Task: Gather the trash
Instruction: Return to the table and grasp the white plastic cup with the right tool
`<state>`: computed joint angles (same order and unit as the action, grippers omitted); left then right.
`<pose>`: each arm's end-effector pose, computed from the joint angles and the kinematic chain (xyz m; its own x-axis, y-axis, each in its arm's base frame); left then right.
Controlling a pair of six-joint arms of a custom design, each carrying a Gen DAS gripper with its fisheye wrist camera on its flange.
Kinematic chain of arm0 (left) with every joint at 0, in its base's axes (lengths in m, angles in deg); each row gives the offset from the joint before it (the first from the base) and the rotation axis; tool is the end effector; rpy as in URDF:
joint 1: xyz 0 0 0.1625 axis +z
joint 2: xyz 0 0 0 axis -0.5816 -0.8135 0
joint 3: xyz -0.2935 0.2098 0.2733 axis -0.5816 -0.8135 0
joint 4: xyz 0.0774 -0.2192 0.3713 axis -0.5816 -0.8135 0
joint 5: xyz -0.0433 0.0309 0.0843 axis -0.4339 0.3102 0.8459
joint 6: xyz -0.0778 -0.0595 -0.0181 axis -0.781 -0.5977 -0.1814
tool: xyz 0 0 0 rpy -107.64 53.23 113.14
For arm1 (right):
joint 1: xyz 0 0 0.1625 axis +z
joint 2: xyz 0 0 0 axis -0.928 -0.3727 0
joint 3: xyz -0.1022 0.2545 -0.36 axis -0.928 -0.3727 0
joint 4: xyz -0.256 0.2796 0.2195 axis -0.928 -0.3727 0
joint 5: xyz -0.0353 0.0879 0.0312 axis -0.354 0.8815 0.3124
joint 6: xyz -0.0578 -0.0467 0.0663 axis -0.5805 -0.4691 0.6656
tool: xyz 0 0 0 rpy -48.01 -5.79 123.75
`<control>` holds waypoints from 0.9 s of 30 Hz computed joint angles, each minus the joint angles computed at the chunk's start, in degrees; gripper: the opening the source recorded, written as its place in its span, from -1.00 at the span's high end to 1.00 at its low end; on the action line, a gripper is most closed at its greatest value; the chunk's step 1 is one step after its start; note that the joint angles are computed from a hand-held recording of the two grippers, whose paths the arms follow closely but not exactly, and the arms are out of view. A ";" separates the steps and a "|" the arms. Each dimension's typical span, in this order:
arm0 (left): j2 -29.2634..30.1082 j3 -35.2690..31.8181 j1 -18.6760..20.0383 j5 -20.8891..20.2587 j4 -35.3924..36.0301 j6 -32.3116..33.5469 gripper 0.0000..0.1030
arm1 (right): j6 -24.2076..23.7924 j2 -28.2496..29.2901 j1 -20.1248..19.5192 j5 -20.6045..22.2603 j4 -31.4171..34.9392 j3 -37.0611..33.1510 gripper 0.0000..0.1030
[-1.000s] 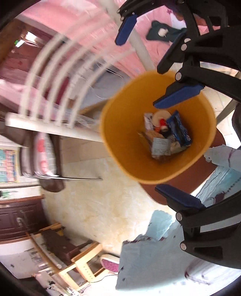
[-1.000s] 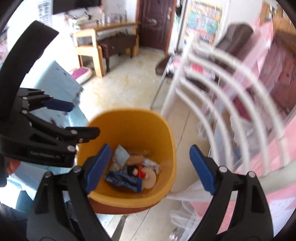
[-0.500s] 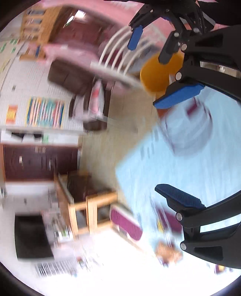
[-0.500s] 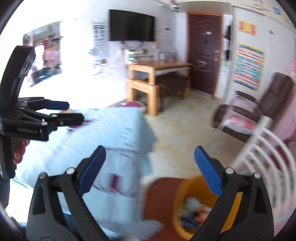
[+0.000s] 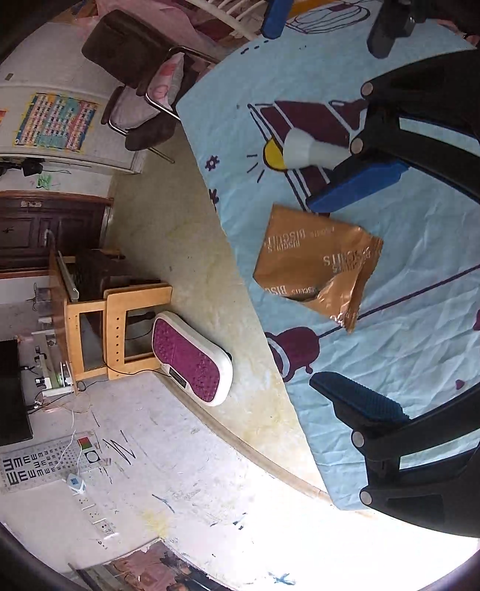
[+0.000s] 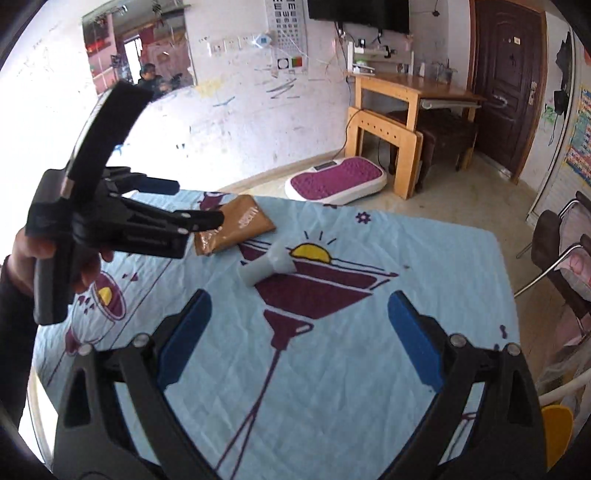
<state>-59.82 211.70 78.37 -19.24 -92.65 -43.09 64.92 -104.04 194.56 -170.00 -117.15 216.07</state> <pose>-0.1401 -0.4169 0.3086 -0.6325 0.2263 -0.7408 0.5562 0.7983 -0.2311 0.3439 -0.3387 0.0697 -0.7067 -0.3995 0.5840 -0.6515 0.6894 -0.3168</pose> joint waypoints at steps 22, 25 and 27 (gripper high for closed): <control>-1.57 3.09 2.53 -3.30 -1.96 8.30 0.21 | 1.72 10.23 0.72 -6.79 1.65 -9.66 -0.77; -3.10 2.68 3.50 -6.15 -0.86 7.08 0.20 | 4.11 10.97 0.11 -7.32 3.82 -11.04 -0.72; -3.45 2.68 3.96 -7.15 -1.11 7.90 0.20 | 6.64 11.02 -0.47 -7.81 8.56 -11.96 -0.29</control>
<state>-63.27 214.38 82.33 -26.39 -93.76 -35.19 71.56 -93.03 194.09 -177.81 -108.59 204.11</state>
